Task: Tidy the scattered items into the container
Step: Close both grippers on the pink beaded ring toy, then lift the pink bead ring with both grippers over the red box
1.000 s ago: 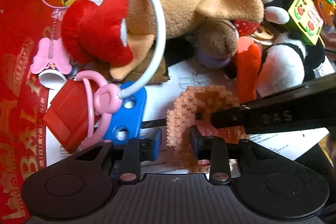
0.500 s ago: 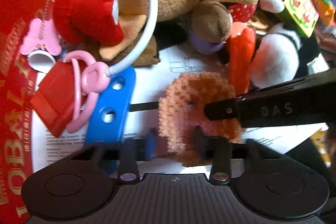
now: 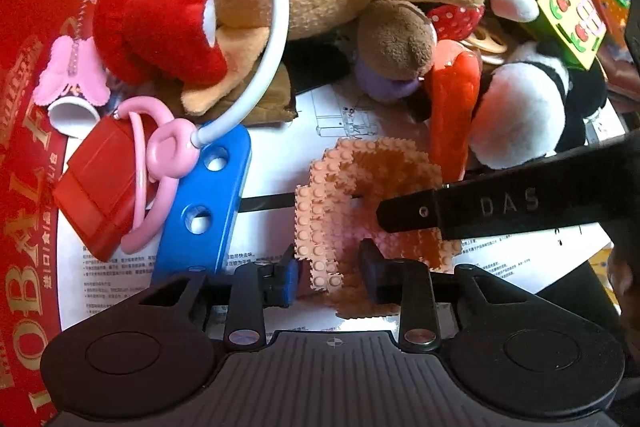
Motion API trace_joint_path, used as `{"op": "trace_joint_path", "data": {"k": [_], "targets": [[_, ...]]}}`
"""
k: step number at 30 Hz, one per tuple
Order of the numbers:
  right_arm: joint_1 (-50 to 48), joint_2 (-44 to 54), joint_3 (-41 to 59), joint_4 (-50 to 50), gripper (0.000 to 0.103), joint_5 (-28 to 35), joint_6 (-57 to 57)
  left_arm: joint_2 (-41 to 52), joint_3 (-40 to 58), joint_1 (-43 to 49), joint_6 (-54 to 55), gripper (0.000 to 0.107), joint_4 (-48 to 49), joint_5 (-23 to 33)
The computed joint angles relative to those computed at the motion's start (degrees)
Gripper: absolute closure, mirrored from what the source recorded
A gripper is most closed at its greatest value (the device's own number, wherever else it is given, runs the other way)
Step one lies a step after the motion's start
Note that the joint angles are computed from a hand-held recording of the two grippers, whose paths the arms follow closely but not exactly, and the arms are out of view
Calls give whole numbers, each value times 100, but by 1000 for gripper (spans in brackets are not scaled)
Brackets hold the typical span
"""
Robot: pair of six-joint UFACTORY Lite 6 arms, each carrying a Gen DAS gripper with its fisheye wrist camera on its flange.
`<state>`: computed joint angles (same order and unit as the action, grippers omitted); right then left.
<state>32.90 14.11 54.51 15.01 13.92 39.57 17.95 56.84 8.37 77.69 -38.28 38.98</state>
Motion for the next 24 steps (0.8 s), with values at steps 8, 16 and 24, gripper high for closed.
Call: {"op": "trace_joint_path", "data": {"k": [8, 16, 24], "targets": [[183, 64, 140, -908, 80, 76, 805, -503, -499, -84, -173, 85, -137, -301], [317, -109, 113, -1678, 79, 73, 1624, -839, -642, -84, -101, 86, -212, -288], [417, -400, 62, -2340, 79, 197, 2290, -1172, -738, -73, -111, 85, -258, -193]]}}
